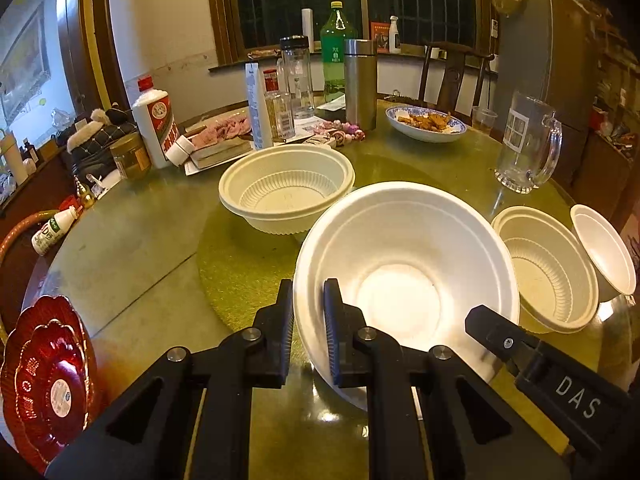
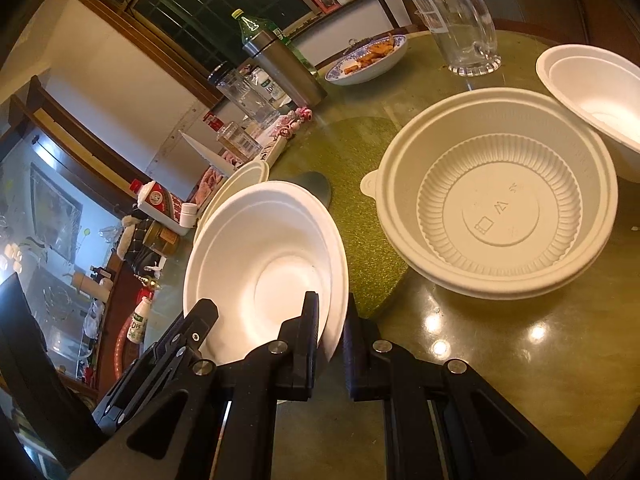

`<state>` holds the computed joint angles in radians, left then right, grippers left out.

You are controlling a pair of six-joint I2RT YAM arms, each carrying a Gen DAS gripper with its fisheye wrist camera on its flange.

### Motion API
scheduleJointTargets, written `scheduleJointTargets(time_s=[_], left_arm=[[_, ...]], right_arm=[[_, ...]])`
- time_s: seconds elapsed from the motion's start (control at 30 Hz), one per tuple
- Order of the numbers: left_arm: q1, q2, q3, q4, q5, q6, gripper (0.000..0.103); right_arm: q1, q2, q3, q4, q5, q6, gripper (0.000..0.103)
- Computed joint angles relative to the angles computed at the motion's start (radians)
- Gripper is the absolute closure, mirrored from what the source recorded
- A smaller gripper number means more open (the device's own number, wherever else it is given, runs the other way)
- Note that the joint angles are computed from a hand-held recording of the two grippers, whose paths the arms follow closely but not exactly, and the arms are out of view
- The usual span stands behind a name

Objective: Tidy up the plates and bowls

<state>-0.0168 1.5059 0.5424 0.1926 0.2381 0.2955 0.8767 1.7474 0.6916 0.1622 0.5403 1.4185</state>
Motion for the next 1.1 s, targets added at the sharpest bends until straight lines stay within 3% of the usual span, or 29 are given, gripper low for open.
scheduleJointTargets(time_s=[0.63, 1.1], left_arm=[[0.204, -0.197, -0.025, -0.193, 0.160, 0.069, 0.091], [0.505, -0.150, 0.071, -0.315, 0.268, 0.201, 0.091]], right_arm=[[0.149, -0.057, 0.121, -0.217, 0.126, 0.029, 0.093], [0.219, 0.109, 0.392, -0.284, 0.100, -0.064, 0.093]])
